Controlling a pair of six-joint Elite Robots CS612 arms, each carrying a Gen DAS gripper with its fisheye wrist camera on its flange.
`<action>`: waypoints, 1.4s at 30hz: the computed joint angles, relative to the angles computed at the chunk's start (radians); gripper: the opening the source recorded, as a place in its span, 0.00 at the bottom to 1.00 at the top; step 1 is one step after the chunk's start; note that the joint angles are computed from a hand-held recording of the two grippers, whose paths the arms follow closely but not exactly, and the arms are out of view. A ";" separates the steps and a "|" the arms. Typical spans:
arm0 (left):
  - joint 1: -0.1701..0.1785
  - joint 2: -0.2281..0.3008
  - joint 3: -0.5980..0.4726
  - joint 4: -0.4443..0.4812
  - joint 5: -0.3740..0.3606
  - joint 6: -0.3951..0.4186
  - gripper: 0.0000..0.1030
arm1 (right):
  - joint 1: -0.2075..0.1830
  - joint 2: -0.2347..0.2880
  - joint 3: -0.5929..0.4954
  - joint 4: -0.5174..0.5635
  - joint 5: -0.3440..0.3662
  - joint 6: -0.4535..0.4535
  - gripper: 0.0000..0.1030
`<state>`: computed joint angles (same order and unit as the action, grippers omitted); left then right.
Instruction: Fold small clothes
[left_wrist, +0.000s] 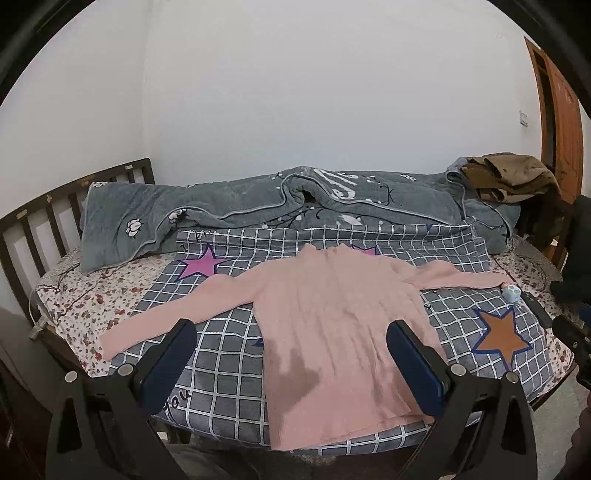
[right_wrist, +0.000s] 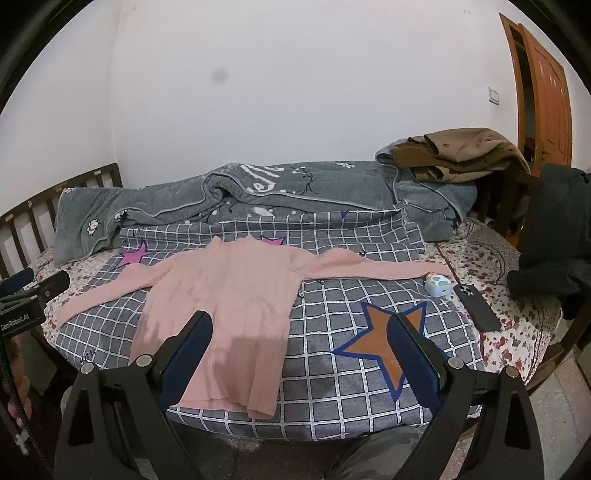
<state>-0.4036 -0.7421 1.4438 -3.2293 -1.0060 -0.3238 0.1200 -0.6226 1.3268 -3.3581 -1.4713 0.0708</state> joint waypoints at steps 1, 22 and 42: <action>0.000 0.000 0.001 -0.002 -0.001 0.001 1.00 | 0.000 0.000 -0.001 0.001 0.001 0.000 0.91; -0.001 -0.002 -0.002 -0.001 0.009 0.005 1.00 | 0.004 -0.004 0.005 -0.008 -0.004 -0.012 0.91; -0.001 -0.008 0.002 -0.004 0.005 0.005 1.00 | 0.005 -0.005 0.008 -0.013 -0.002 -0.009 0.91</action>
<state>-0.4051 -0.7504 1.4458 -3.2337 -1.0011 -0.3188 0.1253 -0.6279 1.3351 -3.3706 -1.4731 0.0622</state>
